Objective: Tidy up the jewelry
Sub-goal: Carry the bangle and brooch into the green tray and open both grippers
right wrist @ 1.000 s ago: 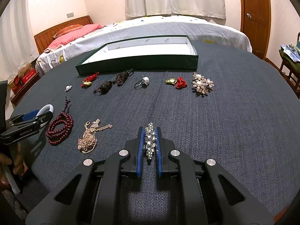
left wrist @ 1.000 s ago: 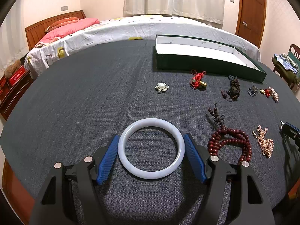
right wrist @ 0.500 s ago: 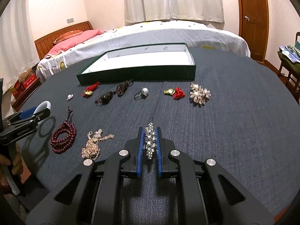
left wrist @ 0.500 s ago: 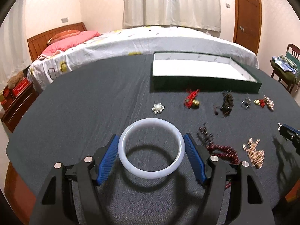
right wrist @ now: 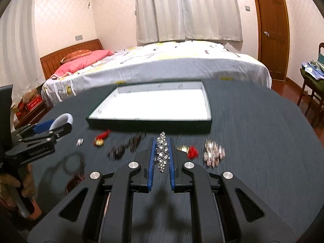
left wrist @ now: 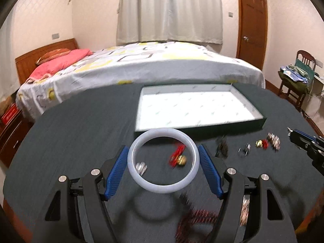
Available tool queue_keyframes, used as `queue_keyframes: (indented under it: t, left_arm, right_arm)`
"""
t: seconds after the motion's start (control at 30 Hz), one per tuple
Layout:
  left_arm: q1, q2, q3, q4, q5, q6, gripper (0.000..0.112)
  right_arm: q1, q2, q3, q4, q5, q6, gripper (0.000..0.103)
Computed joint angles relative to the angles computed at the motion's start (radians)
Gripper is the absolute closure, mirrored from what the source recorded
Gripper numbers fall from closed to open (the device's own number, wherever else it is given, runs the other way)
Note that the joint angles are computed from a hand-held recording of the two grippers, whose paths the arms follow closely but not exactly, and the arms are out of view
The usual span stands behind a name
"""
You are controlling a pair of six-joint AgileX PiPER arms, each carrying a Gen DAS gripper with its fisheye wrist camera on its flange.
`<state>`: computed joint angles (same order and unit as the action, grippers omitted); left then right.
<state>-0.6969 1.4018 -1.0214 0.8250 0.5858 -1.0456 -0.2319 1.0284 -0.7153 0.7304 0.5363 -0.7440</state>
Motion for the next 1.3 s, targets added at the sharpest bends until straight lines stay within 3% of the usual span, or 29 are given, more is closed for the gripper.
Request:
queue_keyframes:
  t: [0.23, 0.33, 0.5, 0.67, 0.87, 1.13, 1.2, 1.3]
  left_arm:
    - [0.044, 0.163, -0.211, -0.074, -0.071, 0.127, 0.044]
    - [0.052, 0.253, -0.316, -0.07, -0.079, 0.157, 0.044]
    - [0.087, 0.418, -0.517, -0.198, -0.072, 0.282, 0.044]
    - [0.104, 0.556, -0.66, -0.342, -0.016, 0.41, 0.044]
    - [0.131, 0.678, -0.786, -0.51, 0.091, 0.547, 0.044]
    - [0.14, 0.744, -0.857, -0.568, 0.159, 0.606, 0.044]
    - [0.134, 0.763, -0.887, -0.554, 0.178, 0.608, 0.044]
    - [0.137, 0.766, -0.895, -0.563, 0.181, 0.61, 0.043]
  right_arm:
    - [0.033, 0.185, -0.166, 0.053, -0.076, -0.031, 0.091]
    - [0.053, 0.282, -0.26, 0.049, -0.11, -0.02, 0.091]
    - [0.076, 0.423, -0.378, 0.042, -0.164, -0.016, 0.091]
    - [0.078, 0.575, -0.476, -0.036, -0.163, 0.052, 0.091]
    - [0.083, 0.722, -0.574, -0.226, -0.105, 0.234, 0.091]
    - [0.088, 0.769, -0.592, -0.322, -0.075, 0.325, 0.09]
    - [0.091, 0.774, -0.598, -0.333, -0.074, 0.333, 0.087]
    - [0.09, 0.775, -0.598, -0.33, -0.073, 0.331, 0.068]
